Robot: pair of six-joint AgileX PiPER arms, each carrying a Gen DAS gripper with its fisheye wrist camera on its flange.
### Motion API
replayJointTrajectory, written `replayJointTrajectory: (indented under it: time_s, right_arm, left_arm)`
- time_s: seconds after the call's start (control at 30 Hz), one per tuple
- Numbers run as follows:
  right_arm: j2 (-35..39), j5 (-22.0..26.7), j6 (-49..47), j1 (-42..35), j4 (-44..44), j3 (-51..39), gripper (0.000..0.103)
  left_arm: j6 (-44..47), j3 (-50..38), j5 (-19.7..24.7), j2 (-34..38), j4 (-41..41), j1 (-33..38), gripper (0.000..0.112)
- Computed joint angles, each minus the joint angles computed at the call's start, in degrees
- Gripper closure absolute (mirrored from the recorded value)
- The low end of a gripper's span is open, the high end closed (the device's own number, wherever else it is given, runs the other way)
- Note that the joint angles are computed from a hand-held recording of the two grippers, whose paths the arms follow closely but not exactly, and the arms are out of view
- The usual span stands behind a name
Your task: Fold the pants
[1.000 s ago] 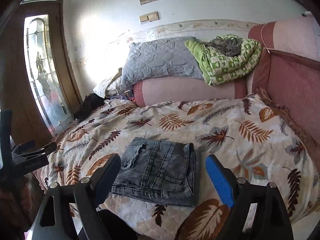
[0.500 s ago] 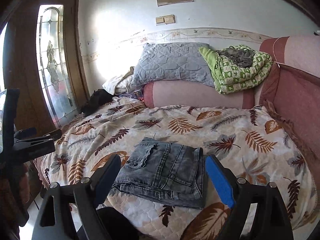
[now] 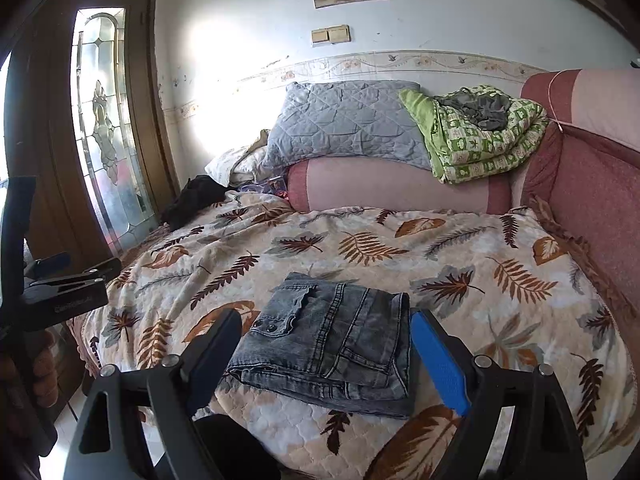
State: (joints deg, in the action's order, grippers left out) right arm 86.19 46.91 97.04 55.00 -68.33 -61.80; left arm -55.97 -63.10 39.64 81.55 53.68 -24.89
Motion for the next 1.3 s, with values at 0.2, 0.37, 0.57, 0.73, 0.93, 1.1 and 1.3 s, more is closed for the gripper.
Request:
replayJointTrajectory:
  time_s: [0.2, 0.37, 0.57, 0.73, 0.93, 1.1, 1.3]
  right_arm:
    - [-0.04, 0.51, 0.56, 0.1, 0.03, 0.21, 0.014]
    - [0.11, 0.77, 0.55, 0.06, 0.35, 0.06, 0.014]
    - [0.27, 0.81, 0.45, 0.1, 0.49, 0.14, 0.014]
    - [0.33, 0.45, 0.63, -0.06, 0.8, 0.29, 0.014]
    - [0.61, 0.46, 0.08, -0.15, 1.21, 0.08, 0.014]
    - [0.93, 0.32, -0.64, -0.36, 1.86, -0.32, 0.014]
    - [1.65, 1.04, -1.17, -0.23, 2.57, -0.96, 0.014]
  left_arm:
    - [-0.27, 0.21, 0.02, -0.18, -0.1, 0.55, 0.018]
    - [0.65, 0.41, -0.48, -0.22, -1.06, 1.07, 0.018]
    - [0.77, 0.7, -0.76, -0.53, -1.17, 1.03, 0.018]
    - [1.17, 0.83, -0.76, -0.68, -1.5, 1.15, 0.018]
    - [1.92, 0.94, -1.15, -0.63, -2.46, 1.62, 0.018]
    - [2.31, 1.02, -1.37, -0.54, -2.48, 1.68, 0.018]
    - [2.52, 1.13, -1.89, -0.36, -2.7, 2.17, 0.018]
